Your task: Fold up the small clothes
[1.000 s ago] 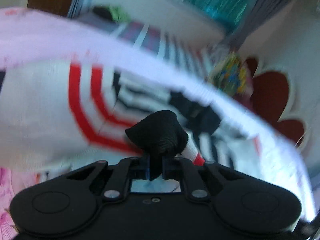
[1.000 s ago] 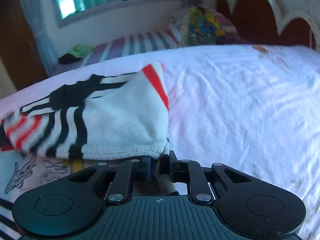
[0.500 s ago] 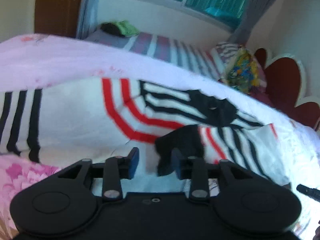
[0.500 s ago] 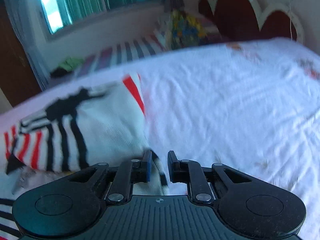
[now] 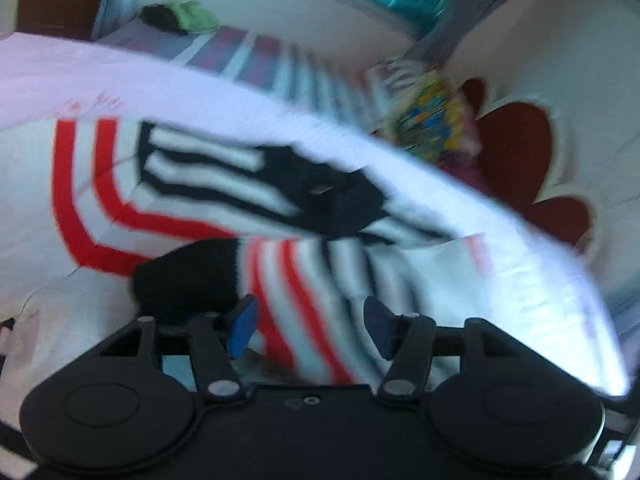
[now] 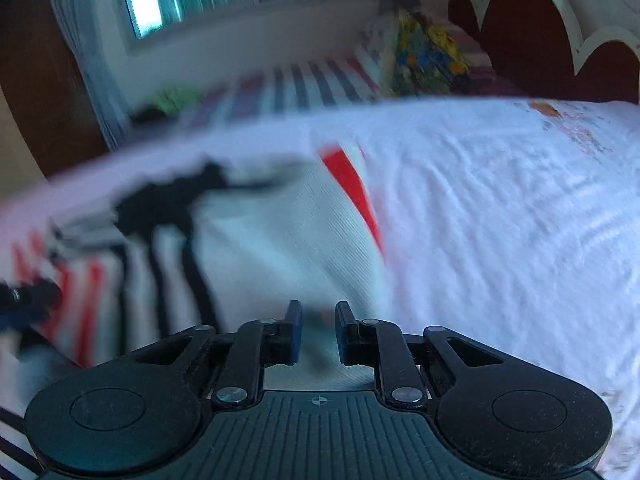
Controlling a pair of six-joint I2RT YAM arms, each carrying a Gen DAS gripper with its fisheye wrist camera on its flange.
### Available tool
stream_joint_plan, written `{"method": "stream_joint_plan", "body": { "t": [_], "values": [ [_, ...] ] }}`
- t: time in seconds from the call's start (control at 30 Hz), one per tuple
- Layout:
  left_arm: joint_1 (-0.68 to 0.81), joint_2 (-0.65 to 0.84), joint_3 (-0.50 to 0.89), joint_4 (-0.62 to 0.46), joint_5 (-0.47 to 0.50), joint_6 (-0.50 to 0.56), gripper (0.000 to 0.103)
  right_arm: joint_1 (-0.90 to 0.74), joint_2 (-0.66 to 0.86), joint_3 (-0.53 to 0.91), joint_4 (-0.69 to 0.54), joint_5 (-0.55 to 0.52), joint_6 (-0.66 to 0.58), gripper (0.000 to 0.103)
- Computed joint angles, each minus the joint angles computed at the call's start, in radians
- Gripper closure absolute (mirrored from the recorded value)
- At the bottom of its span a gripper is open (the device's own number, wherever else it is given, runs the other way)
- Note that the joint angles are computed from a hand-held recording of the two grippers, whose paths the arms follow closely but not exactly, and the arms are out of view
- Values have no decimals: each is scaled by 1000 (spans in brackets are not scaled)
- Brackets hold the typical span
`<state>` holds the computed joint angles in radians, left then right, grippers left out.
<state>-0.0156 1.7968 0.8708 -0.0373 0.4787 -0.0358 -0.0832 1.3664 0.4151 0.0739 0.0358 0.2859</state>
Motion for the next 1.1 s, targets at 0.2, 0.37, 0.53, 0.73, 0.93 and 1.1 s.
{"method": "stream_joint_plan", "body": {
  "t": [0.2, 0.37, 0.53, 0.73, 0.93, 1.1],
  "values": [
    [130, 51, 49, -69, 87, 20, 95, -83, -12, -22, 15, -99, -63, 87],
    [125, -99, -41, 19, -31, 50, 57, -90, 42, 47, 60, -106, -57, 87],
    [170, -58, 18, -109, -18, 66, 29, -91, 186, 149, 95, -104, -51, 87],
    [180, 69, 37, -58, 68, -4, 88, -90, 251, 195, 125, -101, -35, 86],
    [168, -126, -125, 107, 80, 47, 92, -87, 299, 241, 166, -78, -29, 86],
    [197, 8, -42, 13, -13, 114, 81, -91, 417, 304, 185, -21, -19, 87]
  ]
}}
